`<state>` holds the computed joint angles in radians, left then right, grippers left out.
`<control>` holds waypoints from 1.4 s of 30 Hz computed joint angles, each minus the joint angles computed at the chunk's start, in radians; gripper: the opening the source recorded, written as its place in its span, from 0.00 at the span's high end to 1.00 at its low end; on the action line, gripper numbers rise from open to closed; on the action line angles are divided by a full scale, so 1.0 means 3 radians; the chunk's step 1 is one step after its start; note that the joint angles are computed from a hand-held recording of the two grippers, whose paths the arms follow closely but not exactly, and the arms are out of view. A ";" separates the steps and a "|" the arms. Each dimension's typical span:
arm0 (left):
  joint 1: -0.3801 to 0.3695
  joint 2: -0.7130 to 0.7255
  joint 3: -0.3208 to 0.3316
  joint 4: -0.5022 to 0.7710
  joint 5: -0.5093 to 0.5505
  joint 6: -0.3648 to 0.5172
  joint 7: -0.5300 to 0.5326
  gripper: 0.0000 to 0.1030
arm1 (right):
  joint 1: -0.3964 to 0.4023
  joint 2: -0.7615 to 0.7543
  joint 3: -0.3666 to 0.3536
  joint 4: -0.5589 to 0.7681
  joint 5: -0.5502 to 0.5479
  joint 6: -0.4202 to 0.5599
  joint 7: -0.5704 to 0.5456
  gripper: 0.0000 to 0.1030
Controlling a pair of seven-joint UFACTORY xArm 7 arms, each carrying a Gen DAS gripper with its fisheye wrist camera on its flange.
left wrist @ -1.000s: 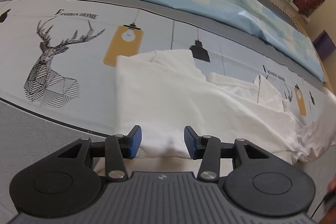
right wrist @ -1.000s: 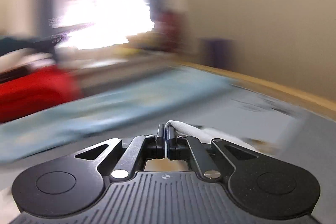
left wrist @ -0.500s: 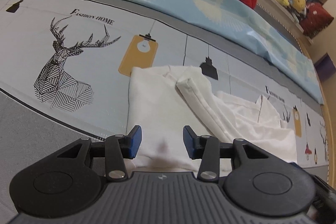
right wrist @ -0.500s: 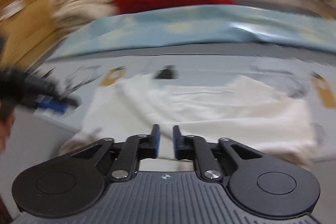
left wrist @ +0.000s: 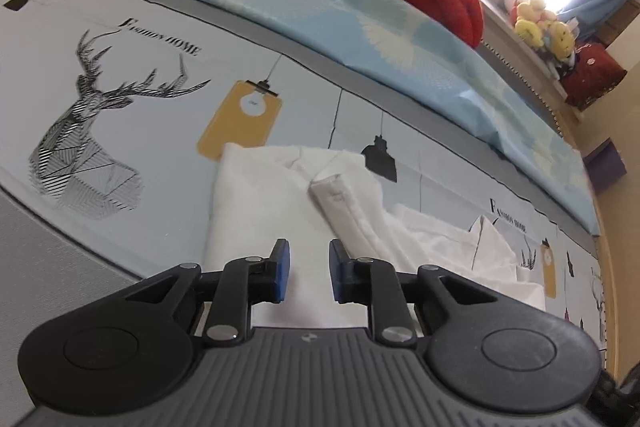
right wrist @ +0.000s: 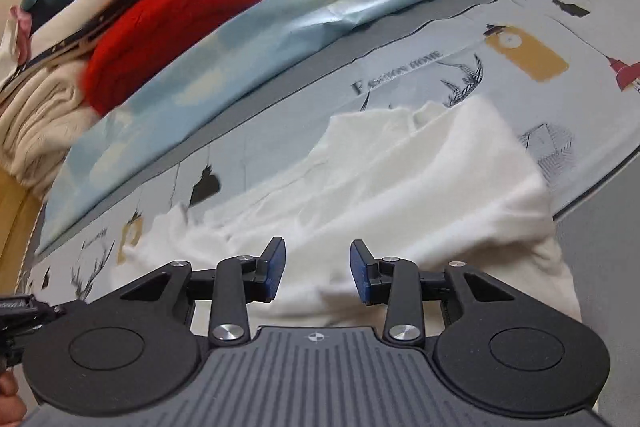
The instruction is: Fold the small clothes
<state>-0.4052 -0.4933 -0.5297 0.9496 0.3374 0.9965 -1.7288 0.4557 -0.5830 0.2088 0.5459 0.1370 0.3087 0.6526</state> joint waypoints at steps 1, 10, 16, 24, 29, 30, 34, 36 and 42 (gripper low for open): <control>0.0014 0.0019 -0.0003 -0.0011 0.0003 -0.0035 -0.0035 0.79 | 0.0030 0.0066 -0.0050 0.0013 0.0035 0.0020 -0.0024 0.63; 0.0172 0.0177 -0.0098 -0.0165 0.0357 -0.0619 -0.0480 0.62 | -0.0028 0.0157 -0.0236 0.0154 0.0325 0.0733 -0.0047 0.64; 0.0242 0.0302 -0.0151 -0.0174 0.0645 -0.0773 -0.0844 0.53 | -0.0047 0.0262 -0.0175 0.0433 0.0208 0.1255 -0.0439 0.64; 0.0238 0.0683 -0.0174 0.0024 0.1144 -0.0540 -0.1319 0.49 | -0.0092 0.0276 -0.0115 0.0500 0.0315 0.1443 -0.0547 0.64; 0.0011 0.0844 0.0061 0.0067 0.1006 -0.0423 -0.1150 0.68 | -0.0113 0.0311 -0.0134 0.0531 0.0398 0.1470 -0.0552 0.64; -0.0049 0.0831 0.0120 0.0057 0.0931 -0.0377 -0.1083 0.90 | -0.0119 0.0322 -0.0131 0.0542 0.0407 0.1476 -0.0543 0.64; -0.0167 0.0644 0.0220 -0.0009 0.0839 -0.0332 -0.1105 0.96 | -0.0135 0.0322 -0.0132 0.0549 0.0442 0.1482 -0.0524 0.63; -0.0184 0.0572 0.0203 0.0037 0.0770 -0.0246 -0.1128 0.96 | -0.0142 0.0307 -0.0127 0.0542 0.0449 0.1494 -0.0499 0.63; -0.0194 0.0486 -0.0071 0.0417 0.0635 0.0523 -0.1357 0.96 | -0.0138 0.0204 -0.0144 0.0516 0.0530 0.1530 -0.0419 0.62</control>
